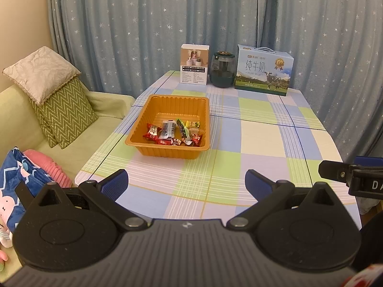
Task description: Organize snacks
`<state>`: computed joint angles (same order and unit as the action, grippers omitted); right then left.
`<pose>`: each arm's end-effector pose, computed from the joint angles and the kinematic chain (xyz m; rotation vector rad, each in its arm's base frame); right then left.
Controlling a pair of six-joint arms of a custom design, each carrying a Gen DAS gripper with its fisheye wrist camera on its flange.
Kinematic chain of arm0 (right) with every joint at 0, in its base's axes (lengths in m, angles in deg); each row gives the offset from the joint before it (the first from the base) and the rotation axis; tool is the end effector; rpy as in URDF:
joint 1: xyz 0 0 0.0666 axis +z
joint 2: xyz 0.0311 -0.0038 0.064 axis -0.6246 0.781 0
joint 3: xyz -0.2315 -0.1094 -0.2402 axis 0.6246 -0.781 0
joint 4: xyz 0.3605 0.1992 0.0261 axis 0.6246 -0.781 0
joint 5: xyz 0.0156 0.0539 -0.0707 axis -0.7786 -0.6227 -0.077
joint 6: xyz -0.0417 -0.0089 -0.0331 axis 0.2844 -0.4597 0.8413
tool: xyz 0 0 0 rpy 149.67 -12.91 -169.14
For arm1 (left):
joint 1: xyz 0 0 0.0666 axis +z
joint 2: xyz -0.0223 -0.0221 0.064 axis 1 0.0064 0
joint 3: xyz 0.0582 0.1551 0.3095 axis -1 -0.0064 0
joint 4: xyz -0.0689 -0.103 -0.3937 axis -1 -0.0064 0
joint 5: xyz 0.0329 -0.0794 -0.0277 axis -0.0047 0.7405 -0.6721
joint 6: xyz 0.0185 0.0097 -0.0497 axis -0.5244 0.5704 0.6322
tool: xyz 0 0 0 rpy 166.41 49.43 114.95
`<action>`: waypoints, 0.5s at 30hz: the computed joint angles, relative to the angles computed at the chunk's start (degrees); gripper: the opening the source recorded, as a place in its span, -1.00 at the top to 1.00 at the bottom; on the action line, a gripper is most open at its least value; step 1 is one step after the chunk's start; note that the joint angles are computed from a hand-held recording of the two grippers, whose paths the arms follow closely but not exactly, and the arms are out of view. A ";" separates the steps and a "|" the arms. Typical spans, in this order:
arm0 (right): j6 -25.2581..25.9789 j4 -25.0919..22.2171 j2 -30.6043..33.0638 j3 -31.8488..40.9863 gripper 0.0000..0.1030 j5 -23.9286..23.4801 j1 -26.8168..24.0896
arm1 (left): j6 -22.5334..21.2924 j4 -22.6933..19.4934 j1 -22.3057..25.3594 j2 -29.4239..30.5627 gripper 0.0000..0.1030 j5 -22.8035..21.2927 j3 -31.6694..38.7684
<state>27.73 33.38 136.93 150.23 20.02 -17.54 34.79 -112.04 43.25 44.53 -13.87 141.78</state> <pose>0.4764 0.1916 0.5264 -0.4385 2.2340 0.4854 0.3987 -0.3823 0.5232 -0.3622 2.2229 0.1847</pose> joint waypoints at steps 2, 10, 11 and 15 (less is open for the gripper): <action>0.01 0.00 0.03 0.05 -0.70 0.02 0.00 | -0.05 -0.07 0.00 0.05 -1.00 0.05 0.07; 0.08 -0.05 0.17 0.17 -0.70 -0.07 -0.16 | -0.06 -0.01 0.01 0.07 -1.00 0.02 0.07; 0.08 -0.05 0.17 0.17 -0.70 -0.07 -0.16 | -0.01 -0.11 0.02 0.08 -1.00 0.03 0.11; 0.08 -0.16 0.34 0.37 -0.70 -0.03 -0.21 | 0.02 0.04 0.01 0.08 -1.00 0.11 0.10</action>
